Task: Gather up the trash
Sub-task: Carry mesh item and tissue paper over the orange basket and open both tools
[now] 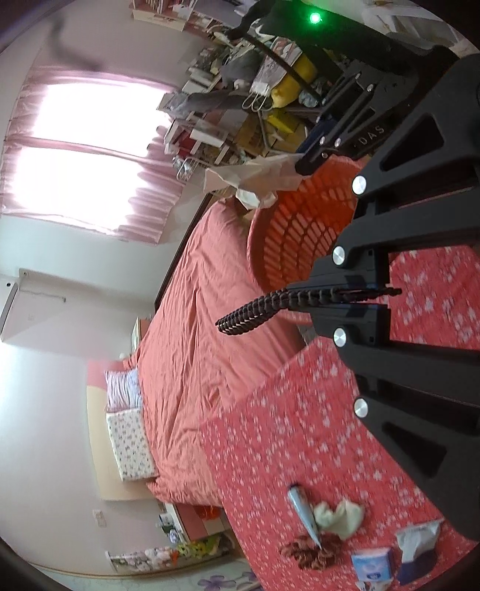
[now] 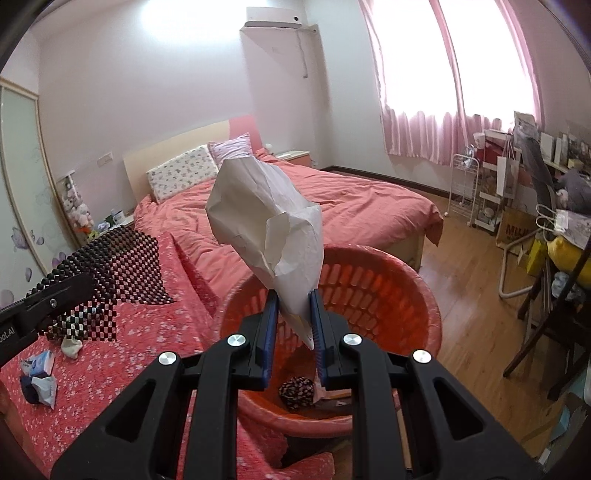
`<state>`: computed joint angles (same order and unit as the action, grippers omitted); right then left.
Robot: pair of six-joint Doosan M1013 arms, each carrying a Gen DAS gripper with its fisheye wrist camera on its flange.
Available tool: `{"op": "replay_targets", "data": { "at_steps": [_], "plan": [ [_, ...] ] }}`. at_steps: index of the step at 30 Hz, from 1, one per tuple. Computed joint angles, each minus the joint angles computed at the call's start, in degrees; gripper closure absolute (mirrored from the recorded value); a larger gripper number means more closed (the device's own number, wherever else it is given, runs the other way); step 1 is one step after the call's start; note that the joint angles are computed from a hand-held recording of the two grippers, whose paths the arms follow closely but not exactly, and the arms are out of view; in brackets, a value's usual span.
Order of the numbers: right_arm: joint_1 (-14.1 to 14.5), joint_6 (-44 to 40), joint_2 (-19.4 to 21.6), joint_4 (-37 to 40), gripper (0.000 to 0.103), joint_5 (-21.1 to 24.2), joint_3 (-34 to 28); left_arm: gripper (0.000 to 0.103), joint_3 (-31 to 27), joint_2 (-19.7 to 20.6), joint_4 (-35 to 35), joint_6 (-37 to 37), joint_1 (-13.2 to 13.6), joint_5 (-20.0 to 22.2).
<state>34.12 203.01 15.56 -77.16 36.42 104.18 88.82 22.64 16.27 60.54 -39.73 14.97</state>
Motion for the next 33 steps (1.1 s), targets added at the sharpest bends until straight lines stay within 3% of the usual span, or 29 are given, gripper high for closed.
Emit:
{"op": "replay_targets", "data": {
  "at_steps": [17,23,29,33],
  "plan": [
    [-3.7,6.5,-1.1,0.2,0.085,-6.2,2.7,0.097,-6.2,5.5,-23.6,23.5,-0.9,2.5],
    [-5.0,6.5,-0.9,1.4,0.083,-9.0,2.7,0.097,-8.3,7.4,-22.6,22.3,-1.3,4.6],
    [-5.7,3.4,-0.7,4.9,0.073,-11.0,2.8,0.079,-9.1,8.5,-19.1,18.4,-1.3,5.8],
    [-5.5,2.9,-0.8,6.2,0.064,-10.2,3.0,0.073,-8.8,8.5,-16.4,15.5,-1.1,6.2]
  ]
}}
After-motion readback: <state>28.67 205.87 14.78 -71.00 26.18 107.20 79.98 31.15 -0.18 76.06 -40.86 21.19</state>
